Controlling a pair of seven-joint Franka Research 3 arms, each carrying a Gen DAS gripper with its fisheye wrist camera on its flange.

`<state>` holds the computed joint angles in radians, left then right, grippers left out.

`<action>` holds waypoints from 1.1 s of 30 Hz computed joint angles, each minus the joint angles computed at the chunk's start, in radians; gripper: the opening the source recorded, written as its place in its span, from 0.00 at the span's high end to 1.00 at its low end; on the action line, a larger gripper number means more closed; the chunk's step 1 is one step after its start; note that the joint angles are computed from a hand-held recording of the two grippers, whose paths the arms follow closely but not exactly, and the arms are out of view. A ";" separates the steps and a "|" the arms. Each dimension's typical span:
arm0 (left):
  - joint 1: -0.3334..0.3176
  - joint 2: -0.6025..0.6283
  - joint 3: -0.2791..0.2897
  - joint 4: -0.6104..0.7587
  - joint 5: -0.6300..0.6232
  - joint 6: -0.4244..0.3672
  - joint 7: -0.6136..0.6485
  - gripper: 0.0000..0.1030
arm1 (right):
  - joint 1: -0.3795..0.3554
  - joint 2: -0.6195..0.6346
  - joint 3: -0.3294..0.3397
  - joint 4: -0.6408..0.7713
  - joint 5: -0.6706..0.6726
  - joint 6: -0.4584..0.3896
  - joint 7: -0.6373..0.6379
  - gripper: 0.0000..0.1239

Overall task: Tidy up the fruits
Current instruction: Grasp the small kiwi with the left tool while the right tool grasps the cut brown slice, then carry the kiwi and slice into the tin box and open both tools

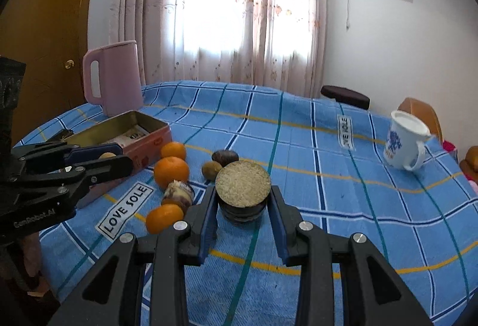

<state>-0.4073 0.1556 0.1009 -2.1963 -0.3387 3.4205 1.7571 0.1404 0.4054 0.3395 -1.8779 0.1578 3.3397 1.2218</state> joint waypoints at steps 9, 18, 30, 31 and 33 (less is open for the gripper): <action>-0.009 -0.002 0.014 0.007 -0.071 0.021 0.058 0.74 | -0.004 0.033 0.029 0.048 -0.017 -0.009 -0.010 0.71; 0.019 -0.004 0.008 0.013 -0.120 0.027 0.096 0.74 | -0.017 0.082 0.090 0.137 -0.009 -0.059 -0.061 0.71; 0.090 -0.014 0.039 0.012 -0.160 0.005 0.102 0.74 | 0.074 0.208 0.109 0.396 0.072 -0.274 -0.197 0.71; 0.081 -0.012 0.053 0.014 -0.172 0.002 0.109 0.74 | 0.091 0.221 0.099 0.421 0.079 -0.295 -0.203 0.71; 0.066 -0.001 0.086 0.024 -0.189 -0.009 0.117 0.74 | 0.133 0.253 0.072 0.482 0.088 -0.341 -0.207 0.71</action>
